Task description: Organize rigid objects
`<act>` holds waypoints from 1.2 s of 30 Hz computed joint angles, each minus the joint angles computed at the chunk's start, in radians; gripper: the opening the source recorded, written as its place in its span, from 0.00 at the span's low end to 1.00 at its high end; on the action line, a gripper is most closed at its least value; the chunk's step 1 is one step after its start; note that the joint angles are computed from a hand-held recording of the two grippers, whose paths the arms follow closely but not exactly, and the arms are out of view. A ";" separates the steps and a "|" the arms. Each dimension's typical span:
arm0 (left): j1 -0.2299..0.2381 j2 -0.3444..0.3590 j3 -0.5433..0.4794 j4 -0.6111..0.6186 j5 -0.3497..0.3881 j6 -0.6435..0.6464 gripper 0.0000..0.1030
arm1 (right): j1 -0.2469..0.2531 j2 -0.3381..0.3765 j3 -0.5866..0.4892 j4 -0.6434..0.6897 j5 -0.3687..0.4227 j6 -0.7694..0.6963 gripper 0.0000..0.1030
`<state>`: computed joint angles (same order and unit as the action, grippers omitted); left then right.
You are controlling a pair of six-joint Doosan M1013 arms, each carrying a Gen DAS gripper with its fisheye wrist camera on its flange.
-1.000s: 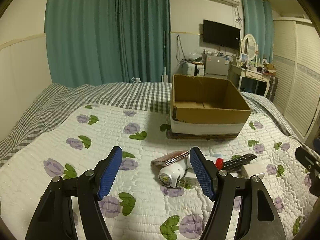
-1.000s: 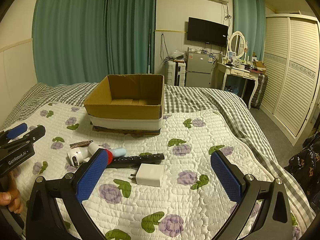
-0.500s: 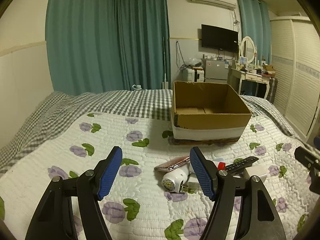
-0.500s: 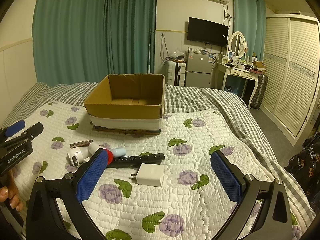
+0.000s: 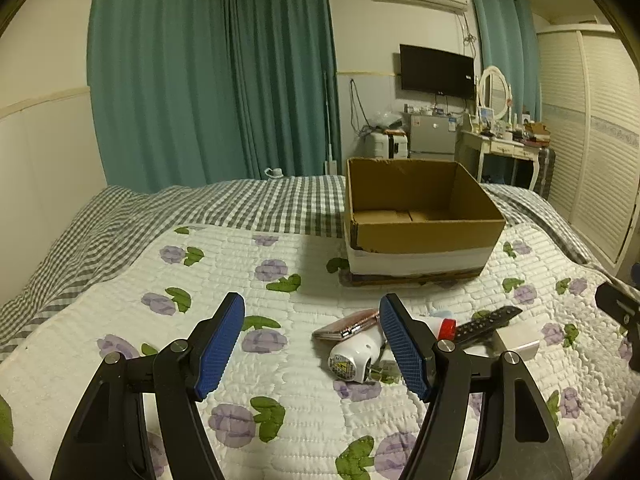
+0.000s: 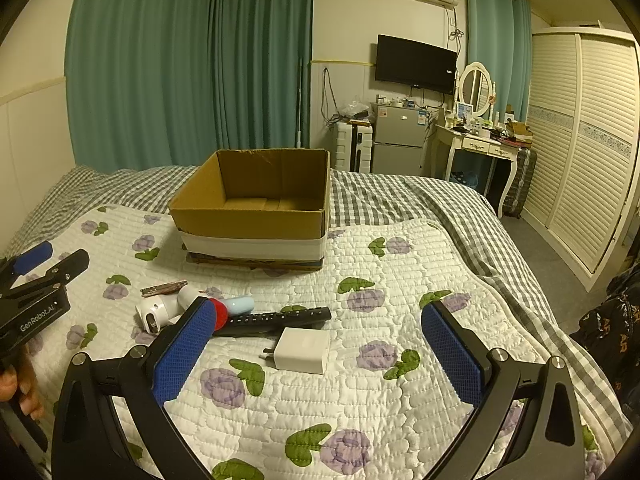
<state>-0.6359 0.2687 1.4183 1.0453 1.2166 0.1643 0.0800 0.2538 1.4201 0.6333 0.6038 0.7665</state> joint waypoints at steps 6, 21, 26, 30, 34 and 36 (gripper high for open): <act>0.017 -0.015 -0.008 -0.049 -0.042 0.058 0.71 | -0.009 0.015 -0.066 0.024 0.052 0.018 1.00; 0.092 -0.017 -0.046 -0.192 -0.114 0.256 0.71 | 0.005 0.050 -0.152 -0.038 0.057 -0.015 1.00; 0.110 0.022 -0.084 -0.262 -0.123 0.393 0.71 | 0.015 0.069 -0.150 -0.066 0.062 -0.008 1.00; 0.117 0.057 -0.104 -0.283 -0.116 0.500 0.71 | 0.021 0.086 -0.150 -0.106 0.083 0.025 1.00; 0.146 0.078 -0.119 -0.377 -0.139 0.548 0.71 | 0.030 0.105 -0.145 -0.162 0.093 0.060 1.00; 0.154 0.085 -0.120 -0.400 -0.148 0.565 0.71 | 0.033 0.115 -0.147 -0.185 0.098 0.075 1.00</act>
<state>-0.4822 0.3541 1.2982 0.6458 1.0687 0.7291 0.1129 0.3693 1.2732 0.4488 0.7016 0.8416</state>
